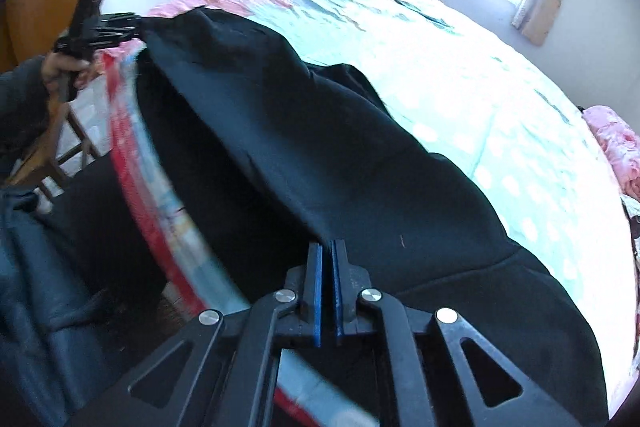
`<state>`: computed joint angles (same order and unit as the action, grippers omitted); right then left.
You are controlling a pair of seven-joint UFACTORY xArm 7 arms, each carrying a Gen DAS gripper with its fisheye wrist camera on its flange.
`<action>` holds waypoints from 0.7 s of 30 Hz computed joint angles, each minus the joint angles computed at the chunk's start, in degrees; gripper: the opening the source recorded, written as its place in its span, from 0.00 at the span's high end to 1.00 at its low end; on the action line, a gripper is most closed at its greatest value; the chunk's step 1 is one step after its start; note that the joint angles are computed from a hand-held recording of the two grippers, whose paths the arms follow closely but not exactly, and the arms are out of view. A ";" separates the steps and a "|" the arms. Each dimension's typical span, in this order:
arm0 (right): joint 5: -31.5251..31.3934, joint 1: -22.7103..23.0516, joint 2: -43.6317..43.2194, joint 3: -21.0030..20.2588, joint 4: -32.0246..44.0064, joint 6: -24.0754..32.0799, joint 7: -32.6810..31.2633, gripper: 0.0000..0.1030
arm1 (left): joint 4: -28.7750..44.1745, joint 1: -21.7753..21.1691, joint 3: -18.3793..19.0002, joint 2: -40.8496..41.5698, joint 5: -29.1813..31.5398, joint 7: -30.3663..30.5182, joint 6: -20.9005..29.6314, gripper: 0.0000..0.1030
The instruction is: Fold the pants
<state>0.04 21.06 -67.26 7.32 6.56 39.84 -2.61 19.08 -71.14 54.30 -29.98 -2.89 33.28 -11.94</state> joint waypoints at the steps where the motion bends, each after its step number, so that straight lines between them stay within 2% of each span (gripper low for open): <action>1: 0.10 0.45 -0.27 -0.07 -0.38 0.71 -0.20 0.96 | -0.19 -0.12 0.39 0.32 0.24 0.36 0.55 0.59; 5: 0.56 2.05 1.46 0.80 -2.63 1.18 0.54 0.96 | -1.27 -0.98 1.30 1.60 -0.27 1.07 0.11 0.59; 6: 0.83 2.27 3.08 0.39 -3.06 0.42 0.60 0.96 | -1.78 -0.28 0.54 1.65 -0.15 1.06 -0.49 0.59; 7: 2.02 1.98 6.34 2.18 -2.47 -2.03 0.94 0.96 | -1.93 0.23 0.00 2.03 0.10 0.84 -0.99 0.58; 12: 1.27 2.80 9.71 -0.95 -1.83 -3.47 0.74 0.96 | -1.86 2.64 -2.17 4.79 2.10 -2.32 -1.48 0.48; 16: 1.11 3.11 8.28 0.29 -1.92 -2.96 1.61 0.96 | -2.52 4.72 -3.37 3.58 4.55 -3.70 -1.60 0.51; 18: 2.21 4.13 4.75 -1.05 -2.35 -0.77 1.63 0.96 | -3.20 6.58 -4.74 2.70 5.52 -3.65 -1.78 0.52; 21: 2.75 4.64 2.99 -1.13 -3.21 0.97 1.36 0.96 | -2.60 5.87 -3.88 3.24 5.76 -3.29 -0.76 0.52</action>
